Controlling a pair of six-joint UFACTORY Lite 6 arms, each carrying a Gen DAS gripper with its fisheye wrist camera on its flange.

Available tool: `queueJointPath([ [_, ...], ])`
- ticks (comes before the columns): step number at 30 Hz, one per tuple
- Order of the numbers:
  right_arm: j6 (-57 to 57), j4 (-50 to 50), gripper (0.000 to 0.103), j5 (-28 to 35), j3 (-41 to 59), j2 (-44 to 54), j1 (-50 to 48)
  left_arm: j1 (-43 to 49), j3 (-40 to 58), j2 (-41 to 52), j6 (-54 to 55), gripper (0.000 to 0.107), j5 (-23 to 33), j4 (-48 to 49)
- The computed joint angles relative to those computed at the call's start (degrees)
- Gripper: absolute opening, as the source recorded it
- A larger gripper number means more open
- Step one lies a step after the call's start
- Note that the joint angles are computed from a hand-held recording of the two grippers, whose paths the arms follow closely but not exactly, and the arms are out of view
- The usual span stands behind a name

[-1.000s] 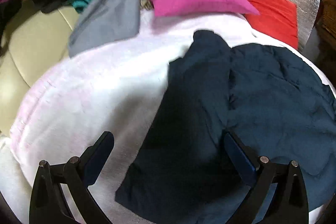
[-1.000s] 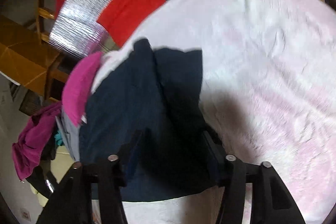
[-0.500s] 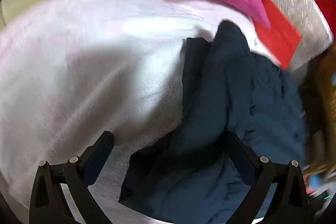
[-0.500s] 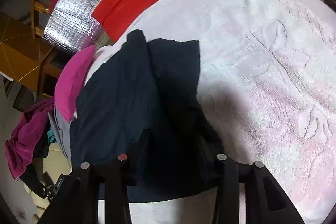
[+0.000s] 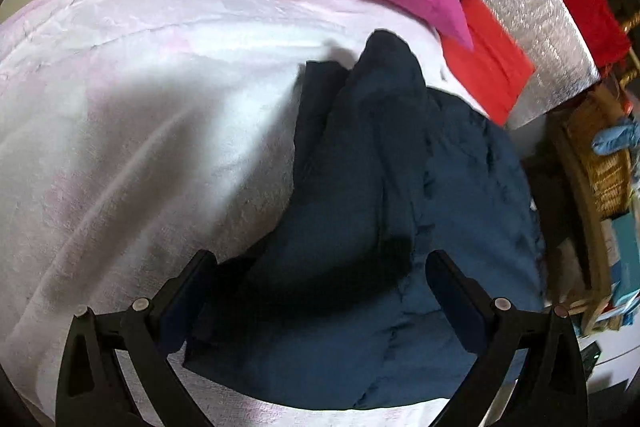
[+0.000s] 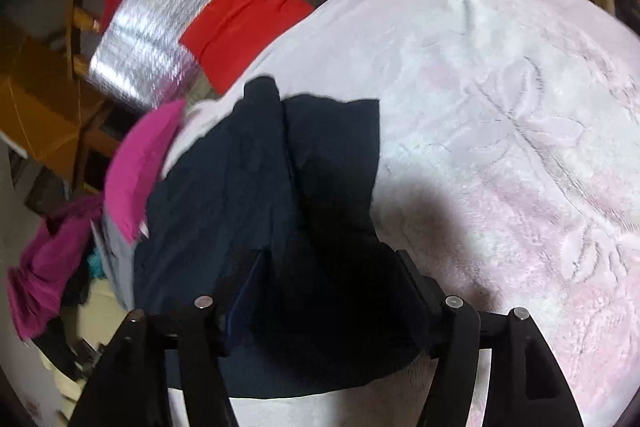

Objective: Fold large clothes

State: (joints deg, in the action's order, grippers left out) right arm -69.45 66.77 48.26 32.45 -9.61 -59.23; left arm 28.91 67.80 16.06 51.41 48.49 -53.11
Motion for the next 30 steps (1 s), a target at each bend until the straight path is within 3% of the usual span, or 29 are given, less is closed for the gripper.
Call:
queueJointPath([
  [1,0.6,-0.8,0.053,-0.6,-0.3,-1.3,0.6,-0.6,-1.2,-1.4,1.1,0.087,-1.7,-0.8],
  [3,0.5,-1.2,0.036,0.8,-0.8,-3.7,0.8,-1.7,-2.8,-3.8,1.8,0.076,-4.5,-0.8],
  [8,2.1,-2.2,0.035,-3.8,-1.9,-5.0,4.5,-4.2,-2.2,-2.4,-0.3,0.08,-7.8,0.6],
  [13,2.5,-3.0,0.035,1.0,-0.6,-4.4,1.0,-4.7,-3.5,-4.4,0.9,0.08,-9.6,-0.2],
  [16,5.1,-4.4,0.039,4.8,1.6,-5.8,-1.1,-3.1,-5.8,-8.1,4.2,0.08,-9.4,-3.3],
  [19,5.0,-1.1,0.071,6.3,4.6,-3.5,-1.5,-3.4,-5.0,-7.5,2.4,0.082,-9.3,-2.1],
  [28,11.5,-1.1,0.073,-8.8,14.2,10.3,13.3,-5.7,-1.9,-3.0,-1.9,0.086,-9.8,-1.7],
  [30,11.3,-0.6,0.07,-12.4,13.1,9.7,16.1,-6.6,-2.1,-3.1,-1.2,0.086,-10.9,-2.2],
])
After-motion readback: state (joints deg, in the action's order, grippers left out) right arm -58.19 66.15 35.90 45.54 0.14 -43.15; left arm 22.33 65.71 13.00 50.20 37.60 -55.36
